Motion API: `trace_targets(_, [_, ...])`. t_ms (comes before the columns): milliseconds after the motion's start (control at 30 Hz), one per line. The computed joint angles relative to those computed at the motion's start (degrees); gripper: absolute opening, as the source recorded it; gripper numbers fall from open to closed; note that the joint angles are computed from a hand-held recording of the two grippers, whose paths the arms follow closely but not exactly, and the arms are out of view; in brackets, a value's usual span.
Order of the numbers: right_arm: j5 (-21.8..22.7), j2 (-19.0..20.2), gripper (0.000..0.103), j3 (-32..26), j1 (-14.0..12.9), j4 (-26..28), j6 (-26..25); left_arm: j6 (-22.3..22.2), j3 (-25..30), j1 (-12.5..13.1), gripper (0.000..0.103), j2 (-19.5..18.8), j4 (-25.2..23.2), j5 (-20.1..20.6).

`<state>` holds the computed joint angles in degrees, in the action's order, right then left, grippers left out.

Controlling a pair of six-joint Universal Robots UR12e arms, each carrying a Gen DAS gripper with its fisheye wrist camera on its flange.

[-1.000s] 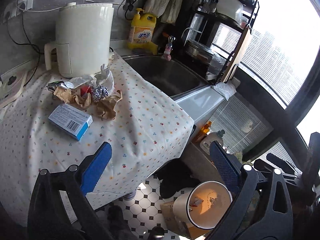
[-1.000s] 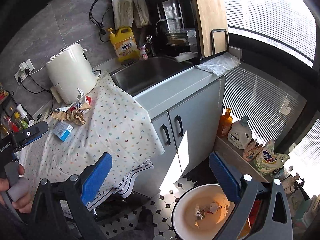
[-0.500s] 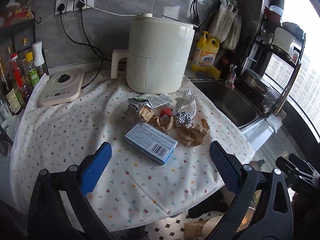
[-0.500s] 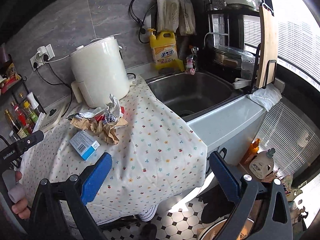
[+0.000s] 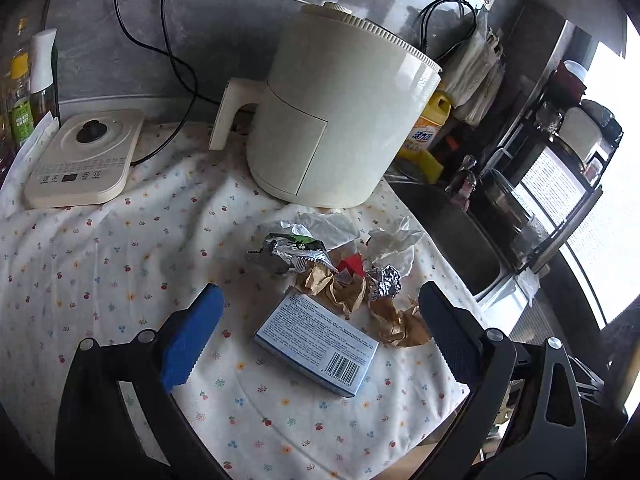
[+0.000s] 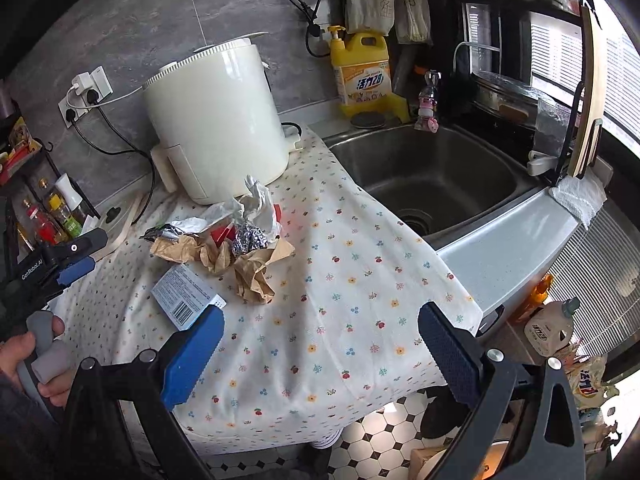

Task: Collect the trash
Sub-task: 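Return both grippers to the trash pile on the counter, then grasp a silver wrapper with the left gripper while the right grasps brown paper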

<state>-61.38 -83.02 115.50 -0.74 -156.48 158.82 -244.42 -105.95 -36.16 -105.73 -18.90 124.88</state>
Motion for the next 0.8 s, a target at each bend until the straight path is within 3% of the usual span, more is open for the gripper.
trace_targets(67, [-0.7, 0.7, 0.095, -0.6, 0.8, -0.2, 0.7, 1.3, -1.1, 1.6, 0.087, 0.0, 3.5, -2.9])
trace_targets(200, [-2.2, 1.9, 0.095, -1.8, 2.1, -0.4, 2.9, 1.5, -2.0, 4.7, 0.062, -0.1, 4.9, -10.1])
trace_targets(367, [-3.9, 3.3, 0.095, -3.0, 3.5, -0.3, 5.1, 1.1, -3.3, 7.1, 0.059, -0.4, 7.5, -15.1])
trace_targets(500, [-5.0, 4.2, 0.095, -3.9, 4.5, 0.1, 5.5, 2.4, -3.8, 8.6, 0.045, -0.8, 9.8, -18.3])
trace_targets(533, [-5.1, 4.4, 0.095, -4.1, 4.8, 0.2, 5.5, 2.5, -4.0, 9.0, 0.038, -0.9, 10.4, -19.3])
trace_targets(600, [-5.4, 4.7, 0.095, -4.3, 5.2, 0.5, 5.5, 2.7, -4.3, 9.7, 0.013, -1.0, 11.1, -21.4])
trace_targets(667, [-5.5, 5.0, 0.095, -4.6, 5.5, 1.0, 5.5, 3.3, -4.3, 9.9, 0.005, -1.1, 11.6, -21.8])
trace_targets(800, [-5.5, 5.7, 0.094, -5.3, 6.1, 2.3, 5.3, 5.4, -4.5, 9.4, 0.002, -0.6, 13.0, -19.5])
